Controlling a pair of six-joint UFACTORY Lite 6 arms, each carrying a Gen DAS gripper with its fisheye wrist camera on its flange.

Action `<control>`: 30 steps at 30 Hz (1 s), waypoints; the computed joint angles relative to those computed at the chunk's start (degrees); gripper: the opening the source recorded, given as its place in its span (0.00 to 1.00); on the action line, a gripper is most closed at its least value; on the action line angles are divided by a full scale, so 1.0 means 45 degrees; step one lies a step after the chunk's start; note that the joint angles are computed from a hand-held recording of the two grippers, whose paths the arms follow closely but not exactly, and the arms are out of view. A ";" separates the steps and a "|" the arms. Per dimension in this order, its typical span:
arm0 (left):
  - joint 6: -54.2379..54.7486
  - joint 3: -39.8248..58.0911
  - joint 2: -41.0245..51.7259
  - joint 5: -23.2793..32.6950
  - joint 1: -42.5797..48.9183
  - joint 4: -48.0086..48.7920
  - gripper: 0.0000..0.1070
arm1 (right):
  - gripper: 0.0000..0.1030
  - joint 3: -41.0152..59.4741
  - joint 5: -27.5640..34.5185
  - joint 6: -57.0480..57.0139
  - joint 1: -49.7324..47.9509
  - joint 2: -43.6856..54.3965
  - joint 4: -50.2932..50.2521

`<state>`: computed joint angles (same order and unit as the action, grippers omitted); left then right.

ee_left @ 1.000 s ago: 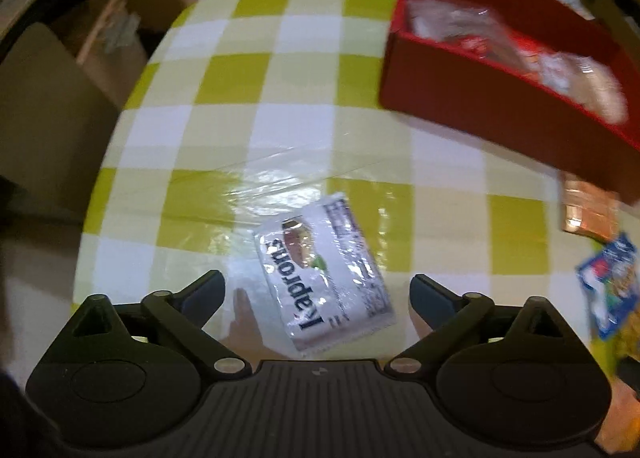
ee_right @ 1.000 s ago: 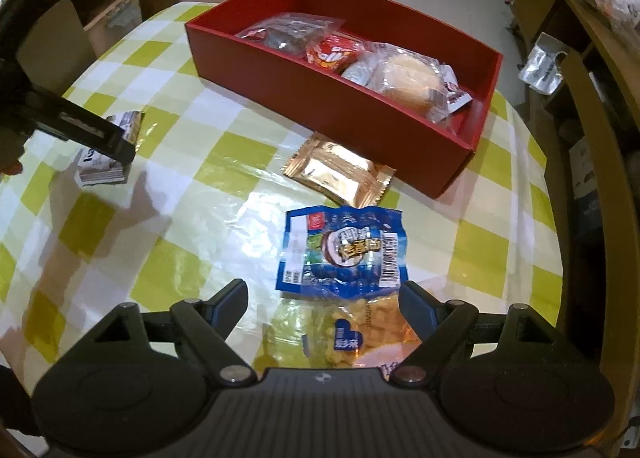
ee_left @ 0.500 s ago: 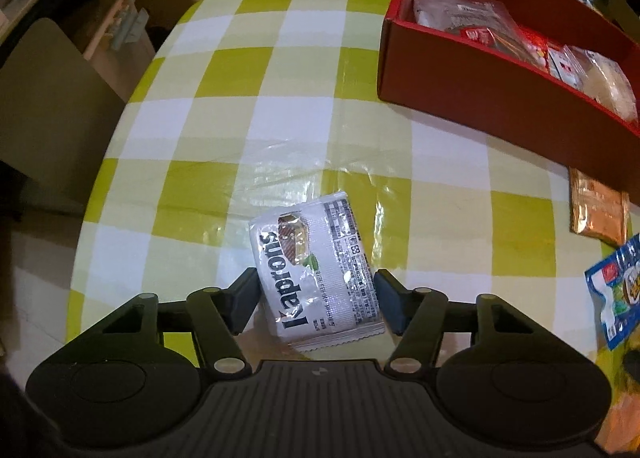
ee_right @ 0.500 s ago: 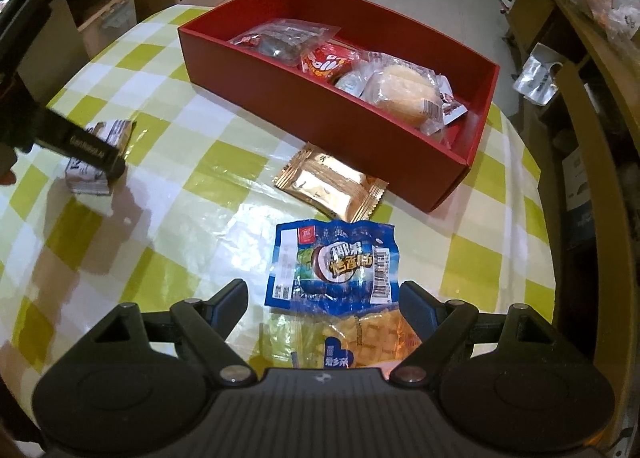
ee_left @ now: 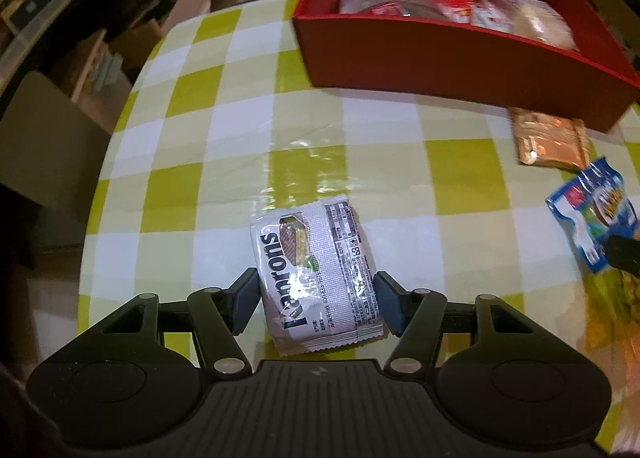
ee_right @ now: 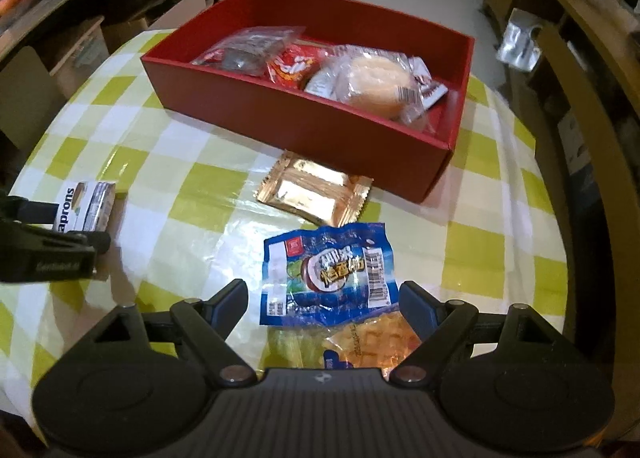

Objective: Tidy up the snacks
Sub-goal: 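Hold the Kaprons wafer with the left gripper while right moves to the waffle bag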

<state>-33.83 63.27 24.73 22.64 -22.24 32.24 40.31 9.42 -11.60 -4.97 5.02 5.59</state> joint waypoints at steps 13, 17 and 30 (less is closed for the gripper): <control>0.0804 0.0251 0.0107 -0.0202 -0.0537 -0.0460 0.64 | 0.85 0.0700 0.0325 -0.2893 -0.1936 0.0679 0.3295; 0.1725 0.0249 -0.0043 -0.0352 -0.0434 -0.1290 0.64 | 0.85 0.0899 0.0445 -0.3978 -0.2231 0.0952 0.4168; 0.4135 0.0355 0.0006 -0.0400 0.0077 -0.3469 0.64 | 0.86 0.0531 0.2631 -0.9658 -0.4143 0.0861 0.7548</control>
